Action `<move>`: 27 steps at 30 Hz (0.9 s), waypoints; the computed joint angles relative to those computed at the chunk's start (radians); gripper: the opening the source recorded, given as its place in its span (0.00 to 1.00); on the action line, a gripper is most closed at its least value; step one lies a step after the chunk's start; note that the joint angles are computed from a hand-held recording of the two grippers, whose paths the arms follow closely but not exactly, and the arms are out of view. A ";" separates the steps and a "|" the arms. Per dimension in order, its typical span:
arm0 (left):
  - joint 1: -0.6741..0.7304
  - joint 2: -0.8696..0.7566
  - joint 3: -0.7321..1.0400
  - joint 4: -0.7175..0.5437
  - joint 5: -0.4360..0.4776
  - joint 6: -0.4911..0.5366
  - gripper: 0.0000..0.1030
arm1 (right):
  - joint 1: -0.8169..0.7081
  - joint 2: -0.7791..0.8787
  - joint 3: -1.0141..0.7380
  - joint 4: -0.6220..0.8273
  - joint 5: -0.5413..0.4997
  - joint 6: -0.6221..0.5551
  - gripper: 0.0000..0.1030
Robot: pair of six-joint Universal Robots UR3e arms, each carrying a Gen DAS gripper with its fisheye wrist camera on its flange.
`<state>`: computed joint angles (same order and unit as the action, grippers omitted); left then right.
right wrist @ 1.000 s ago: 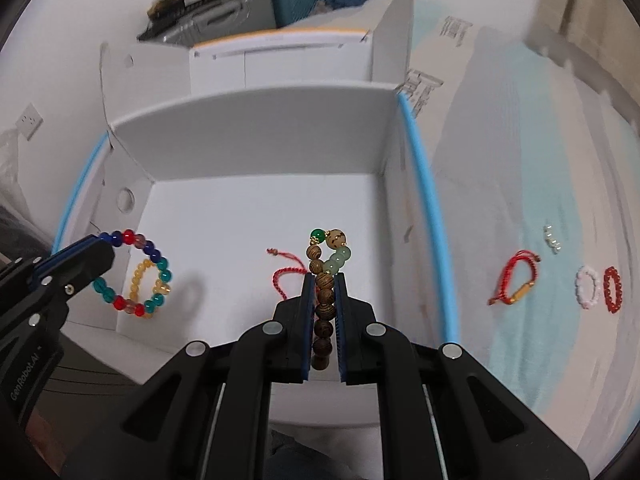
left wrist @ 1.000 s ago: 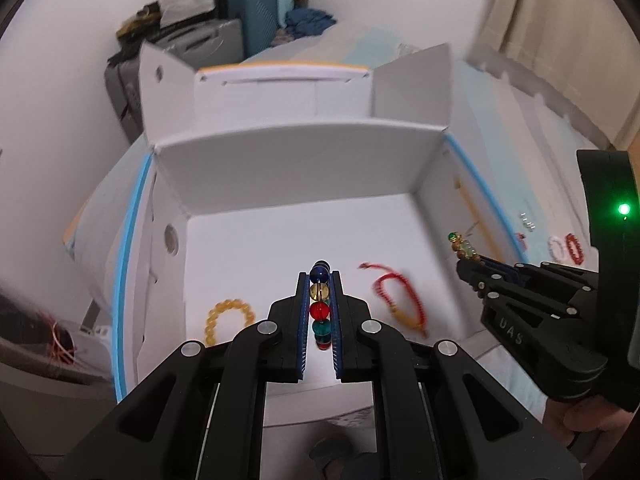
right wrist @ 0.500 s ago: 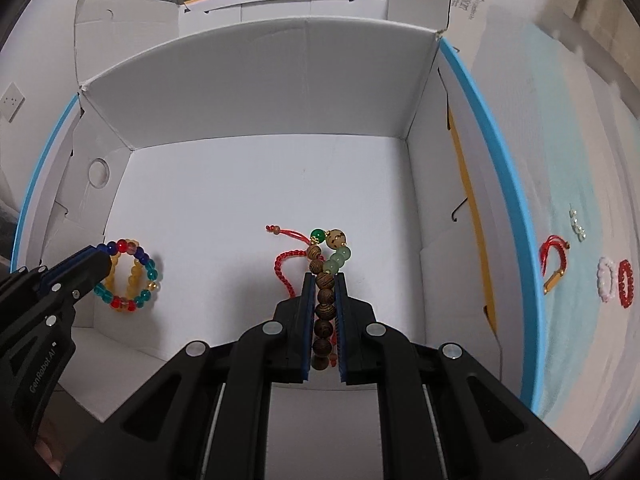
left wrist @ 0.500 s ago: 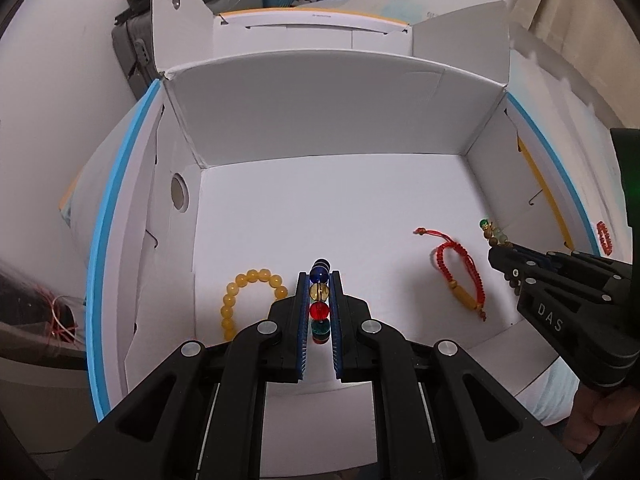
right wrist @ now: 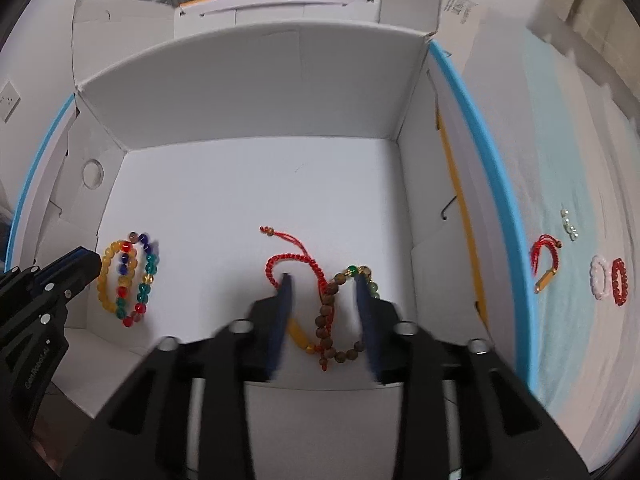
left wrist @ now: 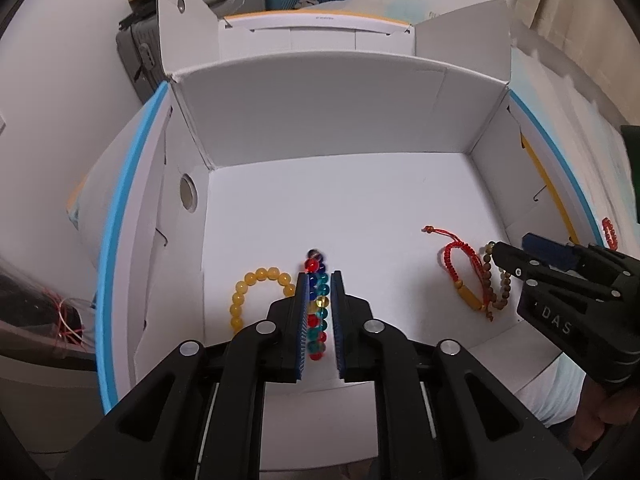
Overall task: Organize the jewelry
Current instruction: 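Open left tool dropping multicolour bracelet while right tool releases wooden-green bracelet into box, then move both open tools back over the red string and red beaded bracelets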
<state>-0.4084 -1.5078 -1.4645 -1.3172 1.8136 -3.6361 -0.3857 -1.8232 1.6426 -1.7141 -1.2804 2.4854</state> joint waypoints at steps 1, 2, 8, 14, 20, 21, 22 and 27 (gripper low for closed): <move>-0.009 -0.004 0.013 -0.010 0.011 -0.001 0.15 | -0.001 -0.008 0.002 0.001 0.003 -0.008 0.37; -0.012 -0.003 0.016 -0.012 0.014 0.001 0.18 | -0.006 -0.020 0.001 0.008 0.014 -0.020 0.40; -0.033 0.015 0.036 -0.028 0.042 -0.016 0.48 | -0.064 -0.085 -0.023 0.065 0.089 -0.074 0.57; -0.069 0.006 0.077 -0.045 0.077 -0.028 0.67 | -0.158 -0.125 -0.078 0.157 0.148 -0.150 0.67; -0.130 -0.036 0.150 -0.056 0.113 -0.039 0.79 | -0.240 -0.145 -0.147 0.244 0.189 -0.202 0.79; -0.137 -0.037 0.155 -0.059 0.116 -0.040 0.81 | -0.251 -0.148 -0.152 0.253 0.192 -0.207 0.80; -0.147 -0.045 0.169 -0.066 0.122 -0.045 0.83 | -0.267 -0.152 -0.159 0.267 0.199 -0.216 0.81; -0.204 -0.094 0.240 -0.085 0.154 -0.065 0.90 | -0.364 -0.164 -0.193 0.364 0.235 -0.290 0.88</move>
<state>-0.6126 -1.6013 -1.2248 -1.4021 1.9675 -3.7012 -0.7497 -1.9868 1.4492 -1.3500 -1.0457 2.1954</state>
